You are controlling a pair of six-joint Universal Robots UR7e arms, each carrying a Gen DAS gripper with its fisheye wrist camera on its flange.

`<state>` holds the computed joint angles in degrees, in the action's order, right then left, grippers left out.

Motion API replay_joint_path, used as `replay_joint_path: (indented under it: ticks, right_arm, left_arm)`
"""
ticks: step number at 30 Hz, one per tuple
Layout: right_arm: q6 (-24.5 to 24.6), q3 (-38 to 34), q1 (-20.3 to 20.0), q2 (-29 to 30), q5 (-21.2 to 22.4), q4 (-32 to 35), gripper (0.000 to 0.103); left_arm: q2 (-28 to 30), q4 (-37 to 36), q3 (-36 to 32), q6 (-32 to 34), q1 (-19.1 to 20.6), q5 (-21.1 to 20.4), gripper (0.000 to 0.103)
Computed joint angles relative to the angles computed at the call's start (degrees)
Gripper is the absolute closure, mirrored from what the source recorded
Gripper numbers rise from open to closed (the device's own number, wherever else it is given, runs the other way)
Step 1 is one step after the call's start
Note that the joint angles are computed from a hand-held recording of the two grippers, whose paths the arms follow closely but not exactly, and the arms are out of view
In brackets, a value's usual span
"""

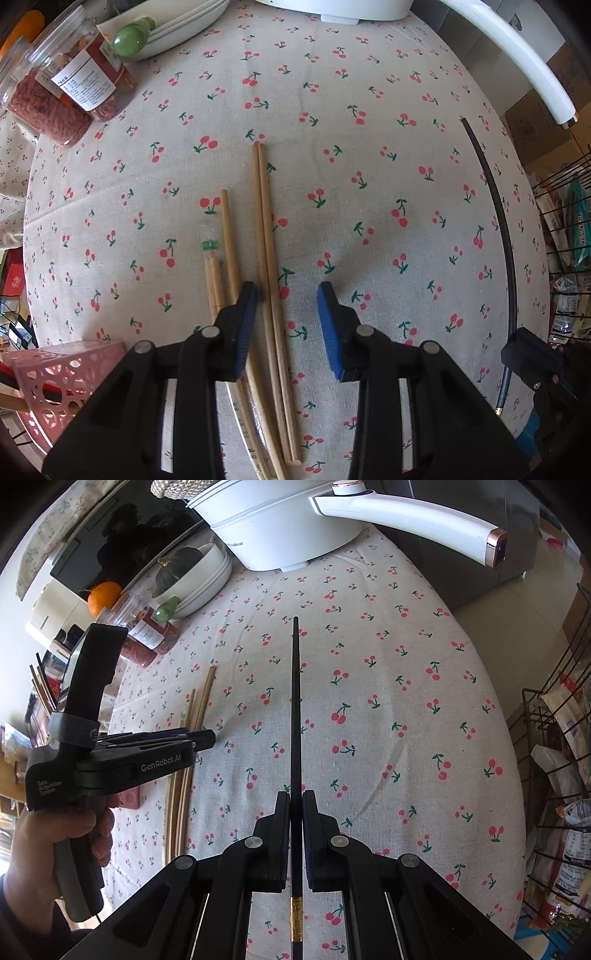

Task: Organize utensils
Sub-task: 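Lift the black chopstick with the right gripper while the left gripper grasps a wooden chopstick, then release the wooden chopstick into the holder from the left gripper while right gripper carries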

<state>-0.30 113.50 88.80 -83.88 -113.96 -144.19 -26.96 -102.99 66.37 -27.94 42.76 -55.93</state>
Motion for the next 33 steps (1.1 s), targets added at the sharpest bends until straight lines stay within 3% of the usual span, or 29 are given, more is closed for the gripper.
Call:
replay_joint_path:
  ticks: [3,6,11,20,26,33]
  right_arm:
    - [-0.06,-0.13,-0.04,0.20,-0.03,0.12,0.096]
    - [0.07,-0.12,0.08,0.46,-0.24,0.11,0.096]
    - [0.40,0.10,0.77,0.41,-0.89,-0.91,0.096]
    - [-0.36,2.65,3.17,-1.85,0.18,-7.20,0.096]
    - [-2.72,5.92,6.25,-4.69,3.24,-17.06,0.096]
    - [-6.77,8.81,11.07,-4.34,6.63,-30.94,0.096]
  left_arm:
    - [-0.43,-0.45,0.49,0.68,0.25,0.38,0.069]
    - [-1.10,-2.38,2.22,0.75,0.24,-0.02,0.092]
    - [-0.90,-3.45,3.64,0.07,-1.47,2.62,0.093]
    - [-14.25,-24.16,22.12,9.69,-6.60,-0.31,0.093]
    - [-23.50,-37.86,31.72,16.55,-8.09,-1.73,0.093]
    - [-31.39,-60.12,42.13,25.99,-9.70,-0.59,0.093]
